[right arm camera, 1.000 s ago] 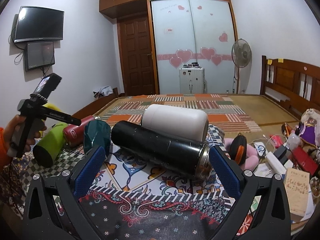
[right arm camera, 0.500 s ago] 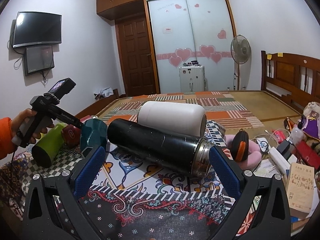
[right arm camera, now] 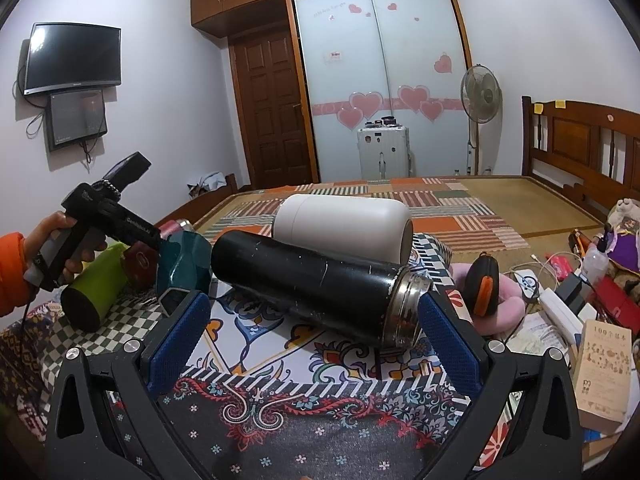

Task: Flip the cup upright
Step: 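Lift the red tumbler with the left tool and turn its opening up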

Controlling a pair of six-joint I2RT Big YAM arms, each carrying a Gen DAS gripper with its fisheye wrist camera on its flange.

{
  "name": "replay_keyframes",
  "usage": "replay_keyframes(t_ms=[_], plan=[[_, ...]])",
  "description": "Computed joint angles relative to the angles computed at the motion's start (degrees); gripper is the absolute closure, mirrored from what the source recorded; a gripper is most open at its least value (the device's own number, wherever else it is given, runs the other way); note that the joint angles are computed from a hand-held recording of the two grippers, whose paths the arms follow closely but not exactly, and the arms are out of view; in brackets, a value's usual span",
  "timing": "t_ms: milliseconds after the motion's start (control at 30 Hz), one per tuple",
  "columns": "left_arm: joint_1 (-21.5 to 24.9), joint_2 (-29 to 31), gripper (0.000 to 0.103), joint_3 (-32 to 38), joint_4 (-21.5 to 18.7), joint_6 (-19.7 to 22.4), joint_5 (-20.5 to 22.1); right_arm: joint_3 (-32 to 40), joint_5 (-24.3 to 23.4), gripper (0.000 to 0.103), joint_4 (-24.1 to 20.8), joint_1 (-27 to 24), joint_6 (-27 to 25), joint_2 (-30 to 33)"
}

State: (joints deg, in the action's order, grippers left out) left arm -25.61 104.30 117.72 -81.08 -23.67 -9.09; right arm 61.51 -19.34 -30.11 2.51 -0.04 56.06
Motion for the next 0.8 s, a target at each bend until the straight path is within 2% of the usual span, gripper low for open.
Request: replay_keyframes(t_ms=[300, 467, 700, 800], plan=[[-2.3, -2.9, 0.041, 0.1, -0.2, 0.7, -4.1, 0.6, -0.5, 0.000, -0.6, -0.5, 0.2, -1.1], [-4.1, -5.6, 0.041, -0.8, 0.0, 0.1, -7.7, 1.0, -0.7, 0.000, -1.3, -0.8, 0.0, -2.3], [-8.0, -9.6, 0.041, -2.0, -0.4, -1.0, -12.7, 1.5, -0.6, 0.000, -2.9, -1.3, -1.3, -4.9], [-9.7, -11.5, 0.041, -3.1, 0.3, -1.6, -13.5, 1.6, -0.6, 0.000, -3.4, -1.2, -1.3, -6.2]])
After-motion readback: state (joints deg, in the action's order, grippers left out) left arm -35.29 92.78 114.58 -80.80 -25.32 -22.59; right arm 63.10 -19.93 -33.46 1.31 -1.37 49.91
